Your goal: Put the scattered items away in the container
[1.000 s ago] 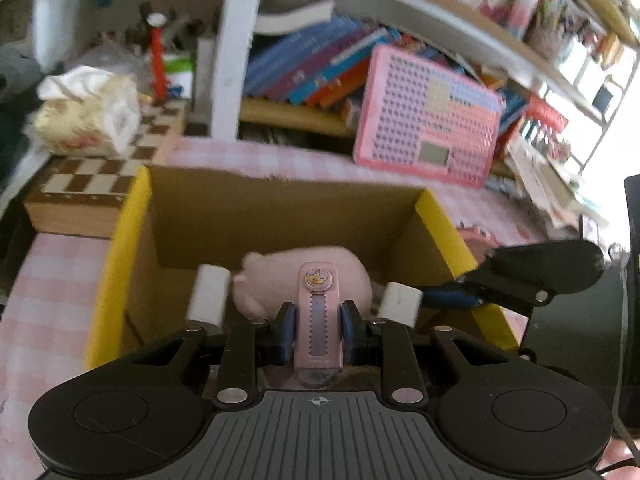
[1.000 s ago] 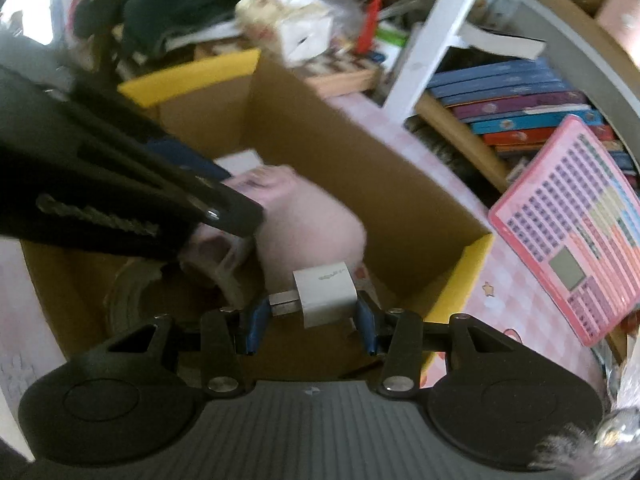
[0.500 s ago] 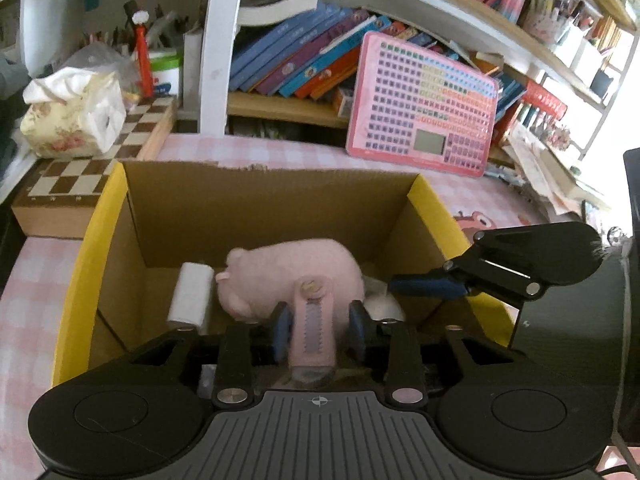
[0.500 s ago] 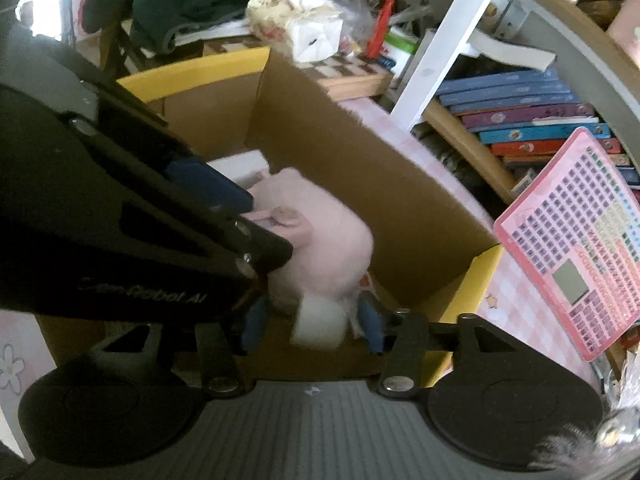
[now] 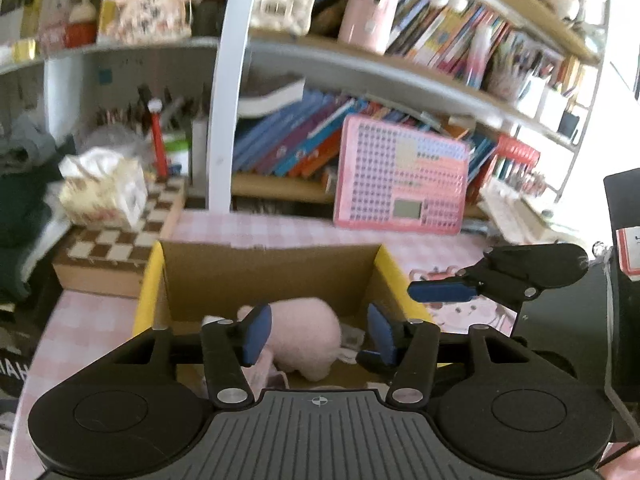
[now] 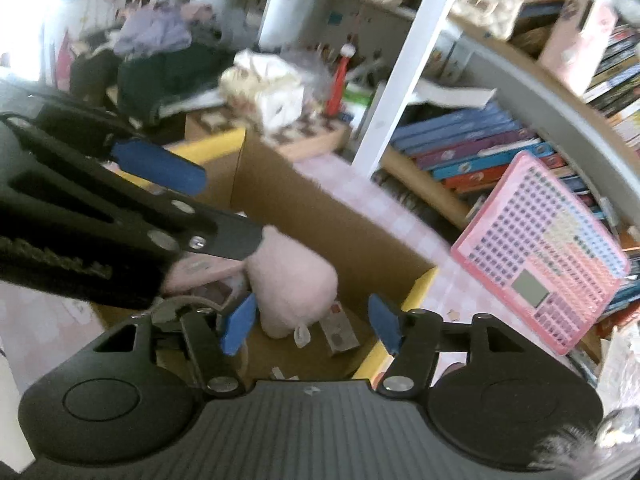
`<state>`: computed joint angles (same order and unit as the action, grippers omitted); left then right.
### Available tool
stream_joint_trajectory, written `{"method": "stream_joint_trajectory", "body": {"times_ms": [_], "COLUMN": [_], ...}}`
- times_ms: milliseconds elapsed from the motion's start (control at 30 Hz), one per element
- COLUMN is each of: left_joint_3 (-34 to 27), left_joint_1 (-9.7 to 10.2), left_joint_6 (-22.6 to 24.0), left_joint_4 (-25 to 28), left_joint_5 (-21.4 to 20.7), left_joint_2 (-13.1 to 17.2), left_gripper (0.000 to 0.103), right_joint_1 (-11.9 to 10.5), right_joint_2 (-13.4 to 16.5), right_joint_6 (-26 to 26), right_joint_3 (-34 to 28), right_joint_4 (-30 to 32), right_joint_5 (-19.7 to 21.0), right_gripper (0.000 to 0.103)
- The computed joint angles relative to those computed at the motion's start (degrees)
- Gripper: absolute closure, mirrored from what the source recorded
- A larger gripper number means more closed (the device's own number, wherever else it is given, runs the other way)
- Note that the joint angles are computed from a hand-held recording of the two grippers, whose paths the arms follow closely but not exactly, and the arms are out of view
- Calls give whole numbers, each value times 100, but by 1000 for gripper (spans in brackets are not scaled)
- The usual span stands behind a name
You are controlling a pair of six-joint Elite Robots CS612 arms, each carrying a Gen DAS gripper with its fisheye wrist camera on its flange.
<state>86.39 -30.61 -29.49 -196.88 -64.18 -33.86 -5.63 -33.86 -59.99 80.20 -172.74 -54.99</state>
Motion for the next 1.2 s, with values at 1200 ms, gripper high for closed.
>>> {"method": "stream_joint_trajectory", "body": {"times_ms": [1200], "left_joint_3": [1982], "left_joint_1": [-1261], "left_joint_6": [-1326], "left_joint_4": [-35], "left_joint_5": [1635], "left_joint_2": [-683], "left_gripper": [16], "right_joint_1": [-960], "right_joint_2": [-696], "right_joint_6": [3680], "right_joint_3": [2905], "right_joint_4": [-3675], "right_joint_5": [-644], "right_gripper": [16]}}
